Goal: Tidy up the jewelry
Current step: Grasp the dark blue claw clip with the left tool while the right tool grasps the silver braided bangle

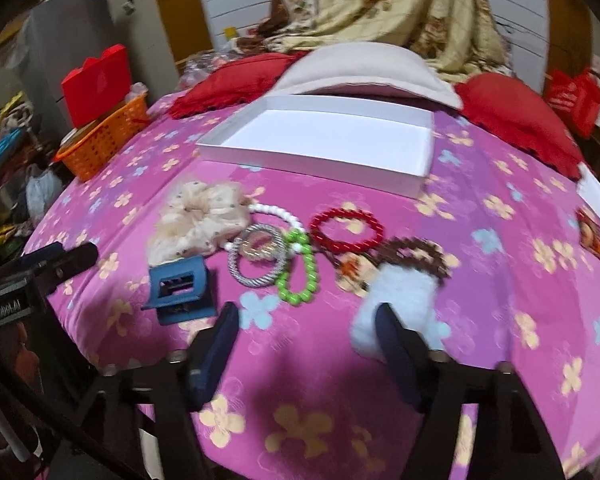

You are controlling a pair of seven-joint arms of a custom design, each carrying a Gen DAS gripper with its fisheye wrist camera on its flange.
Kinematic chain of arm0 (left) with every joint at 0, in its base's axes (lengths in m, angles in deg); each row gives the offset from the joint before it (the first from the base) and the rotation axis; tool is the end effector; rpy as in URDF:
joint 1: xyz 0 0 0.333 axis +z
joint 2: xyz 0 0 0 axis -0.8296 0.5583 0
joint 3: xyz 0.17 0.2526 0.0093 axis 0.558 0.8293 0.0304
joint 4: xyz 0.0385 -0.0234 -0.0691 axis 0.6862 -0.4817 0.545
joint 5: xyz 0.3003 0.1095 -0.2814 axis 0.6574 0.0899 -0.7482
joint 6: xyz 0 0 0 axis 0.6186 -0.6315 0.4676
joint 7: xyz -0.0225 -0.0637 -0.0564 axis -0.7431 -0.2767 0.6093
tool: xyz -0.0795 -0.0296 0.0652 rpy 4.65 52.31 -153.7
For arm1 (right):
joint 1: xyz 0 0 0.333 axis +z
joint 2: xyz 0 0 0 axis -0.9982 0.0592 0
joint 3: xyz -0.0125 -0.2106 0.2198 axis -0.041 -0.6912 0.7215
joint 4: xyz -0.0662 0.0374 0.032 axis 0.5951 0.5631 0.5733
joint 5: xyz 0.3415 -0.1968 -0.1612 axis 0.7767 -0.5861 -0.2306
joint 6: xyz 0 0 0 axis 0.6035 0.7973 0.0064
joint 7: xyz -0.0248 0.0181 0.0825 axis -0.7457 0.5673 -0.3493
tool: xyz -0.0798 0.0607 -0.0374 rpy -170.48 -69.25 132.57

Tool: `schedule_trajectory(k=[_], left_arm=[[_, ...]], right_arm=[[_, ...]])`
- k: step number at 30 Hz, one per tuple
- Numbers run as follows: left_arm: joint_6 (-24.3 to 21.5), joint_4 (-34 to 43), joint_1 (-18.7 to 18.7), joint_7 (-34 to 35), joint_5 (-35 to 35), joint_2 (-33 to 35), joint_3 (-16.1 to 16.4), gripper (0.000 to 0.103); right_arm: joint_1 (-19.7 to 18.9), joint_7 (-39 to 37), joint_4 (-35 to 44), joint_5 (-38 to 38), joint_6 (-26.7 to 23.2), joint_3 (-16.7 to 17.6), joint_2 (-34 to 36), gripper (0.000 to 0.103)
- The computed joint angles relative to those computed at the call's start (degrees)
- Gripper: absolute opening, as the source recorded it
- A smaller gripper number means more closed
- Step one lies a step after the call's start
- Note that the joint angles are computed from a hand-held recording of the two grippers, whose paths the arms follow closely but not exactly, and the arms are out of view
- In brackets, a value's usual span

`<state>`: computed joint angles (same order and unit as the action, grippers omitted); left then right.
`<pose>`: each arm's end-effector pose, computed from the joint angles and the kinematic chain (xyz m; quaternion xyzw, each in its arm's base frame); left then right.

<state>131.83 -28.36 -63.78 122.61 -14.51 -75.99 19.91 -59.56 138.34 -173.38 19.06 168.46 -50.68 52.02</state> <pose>0.6640 -0.2364 0.5567 -0.5571 0.7535 -0.3131 0.1545 0.5801 0.3572 0.5602 -0.6026 0.7425 -0.1331 0.2605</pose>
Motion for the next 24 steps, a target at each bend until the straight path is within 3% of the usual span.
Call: schedule_trajectory(k=[2, 5, 13, 17, 24], left_arm=[[-1.4, 0.41, 0.28, 2.29, -1.43, 0.26, -0.68, 0.102], [-3.36, 0.81, 0.57, 5.7, -3.77, 0.48, -1.4, 0.102], [-5.94, 2.12, -0.21, 14.18, -5.98, 1.81, -2.43, 0.102], [-10.65, 6.45, 0.42, 21.59, -9.02, 4.97, -3.54, 0.102], [-17.91, 15.04, 0.32, 25.63, -8.81, 11.09, -3.41, 0.102]], right_arm=[[-0.35, -2.0, 1.05, 1.16, 1.03, 0.01, 1.46, 0.05], [-0.48, -3.79, 1.8, 2.2, 2.36, -0.41, 2.76, 0.045], [-1.8, -9.66, 2.24, 8.4, 6.07, -0.89, 4.39, 0.044], [-2.62, -13.29, 1.93, 13.91, 7.41, -0.53, 4.78, 0.044], [-2.6, -16.0, 2.93, 16.35, 7.31, -0.9, 6.04, 0.048]])
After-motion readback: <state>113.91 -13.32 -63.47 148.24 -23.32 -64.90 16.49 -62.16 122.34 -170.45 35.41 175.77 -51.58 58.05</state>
